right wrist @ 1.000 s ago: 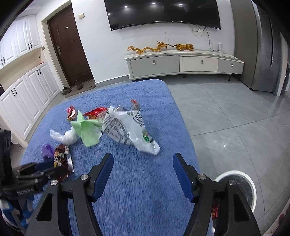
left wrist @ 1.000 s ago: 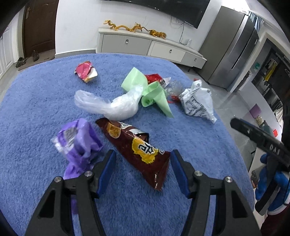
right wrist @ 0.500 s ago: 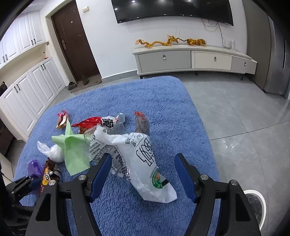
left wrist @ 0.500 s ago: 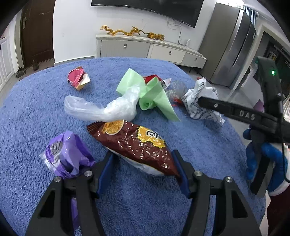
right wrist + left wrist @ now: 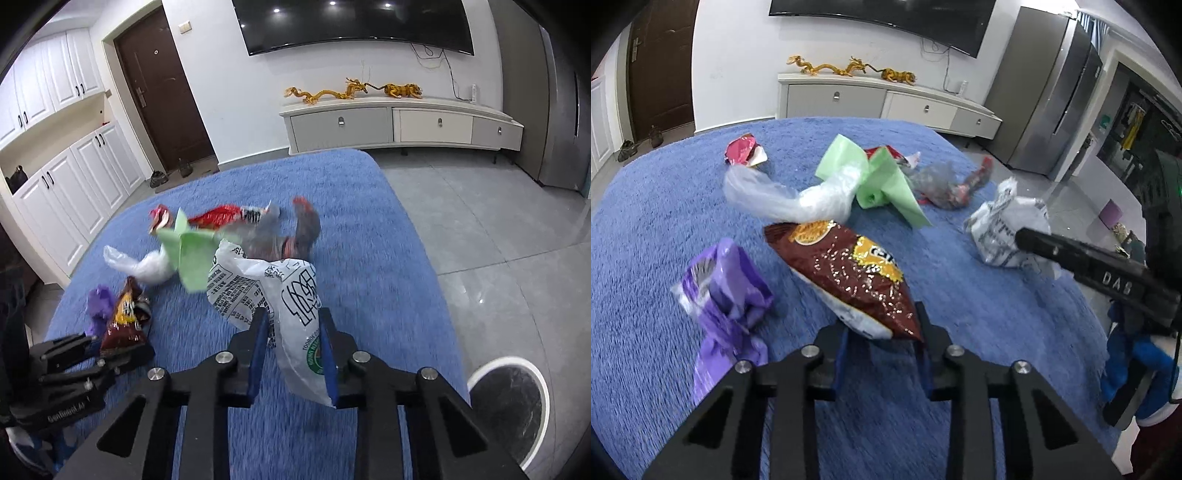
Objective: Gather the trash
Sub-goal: 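Grasp the brown chip bag with the left tool while the right tool grasps the white printed bag, then carry both bags over the bin and open both tools to drop them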
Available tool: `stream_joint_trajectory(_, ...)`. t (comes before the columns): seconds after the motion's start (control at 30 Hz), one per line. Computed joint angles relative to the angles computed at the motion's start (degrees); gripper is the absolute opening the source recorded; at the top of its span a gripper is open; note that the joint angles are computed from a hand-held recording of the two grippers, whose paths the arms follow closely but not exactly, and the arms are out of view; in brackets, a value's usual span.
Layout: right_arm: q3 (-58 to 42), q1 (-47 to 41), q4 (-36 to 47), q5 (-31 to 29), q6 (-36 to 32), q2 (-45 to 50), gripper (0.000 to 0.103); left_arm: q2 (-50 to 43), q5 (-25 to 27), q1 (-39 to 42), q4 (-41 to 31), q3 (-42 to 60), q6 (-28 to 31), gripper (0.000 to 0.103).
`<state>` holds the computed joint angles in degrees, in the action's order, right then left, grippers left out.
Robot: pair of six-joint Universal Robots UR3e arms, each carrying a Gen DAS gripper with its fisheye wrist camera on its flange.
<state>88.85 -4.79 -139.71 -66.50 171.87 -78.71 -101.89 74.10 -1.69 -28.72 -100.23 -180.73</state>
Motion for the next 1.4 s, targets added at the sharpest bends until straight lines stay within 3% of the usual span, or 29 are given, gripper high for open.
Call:
stream_joint_trajectory(0.43,14.73,-3.34,0.5,2.67,1.13,-14.97,0.019,17.57,-4.0,2.77,0.22,-15.2,4.63,0.023)
stream_joint_trajectory(0.67,18.52,-4.33,2.11,5.04,0.78,-22.1,0.015,26.27,-7.61,6.11,-4.18,-18.67,7.27,0.023)
stream_joint_trajectory(0.87,21.46,-6.76,3.02,8.53,-0.29,-26.55,0.014,29.6,-7.76,5.79,-6.97,-18.42,7.09,0.023)
stream_joint_trajectory(1.13,25.58,-13.27,4.69,15.73,-2.83,-31.34,0.013,27.89,-5.82,2.52,-9.77,-14.14,5.52,0.023)
stream_joint_trajectory(1.4,28.59,-26.34,11.34,23.64,-8.85,-38.65,0.013,14.86,-2.74,-7.29,-10.27,0.64,4.14,0.023)
